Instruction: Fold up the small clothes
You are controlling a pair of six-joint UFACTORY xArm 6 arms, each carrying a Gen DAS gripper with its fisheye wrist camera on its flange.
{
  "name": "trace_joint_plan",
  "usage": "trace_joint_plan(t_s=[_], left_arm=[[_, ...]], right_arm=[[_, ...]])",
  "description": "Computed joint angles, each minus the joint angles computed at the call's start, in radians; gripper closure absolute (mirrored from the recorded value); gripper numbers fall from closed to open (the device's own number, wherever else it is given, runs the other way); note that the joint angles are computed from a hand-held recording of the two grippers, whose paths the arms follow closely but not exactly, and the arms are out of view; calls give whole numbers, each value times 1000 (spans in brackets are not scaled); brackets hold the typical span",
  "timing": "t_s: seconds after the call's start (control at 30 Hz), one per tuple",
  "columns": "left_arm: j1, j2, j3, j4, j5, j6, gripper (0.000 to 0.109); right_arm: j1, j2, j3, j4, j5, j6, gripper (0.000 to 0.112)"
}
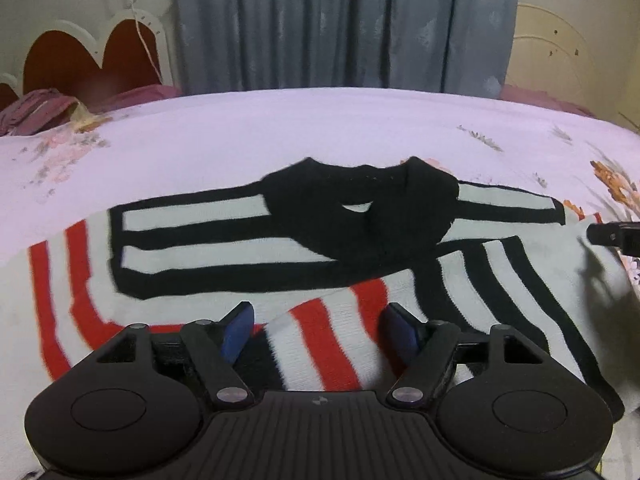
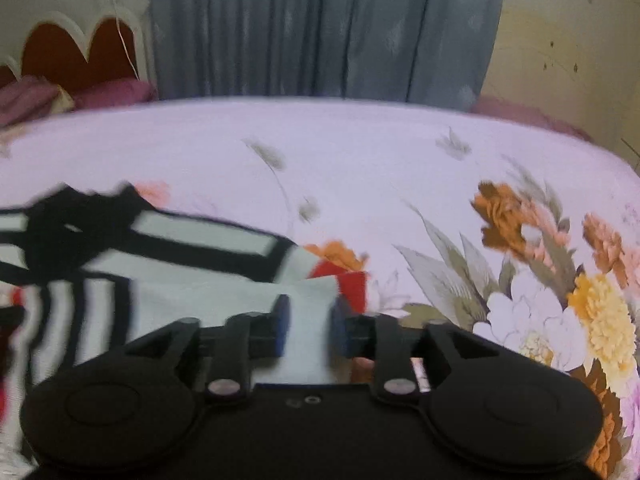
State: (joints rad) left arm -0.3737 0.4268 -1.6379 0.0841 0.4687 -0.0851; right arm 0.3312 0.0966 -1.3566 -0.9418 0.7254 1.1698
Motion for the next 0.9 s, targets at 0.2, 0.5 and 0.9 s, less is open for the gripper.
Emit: trace_joint_plan(t_s=[0.2, 0.5, 0.9], left_arm=[[61, -98, 116, 16, -43, 17, 37], [203, -240, 263, -63, -105, 114, 37], [598, -393, 520, -375, -315, 92, 37]], right_arm=[[99, -66, 41, -80, 30, 90, 78], [210, -69, 21, -63, 92, 116, 76], [279, 10, -68, -17, 137, 109, 73]])
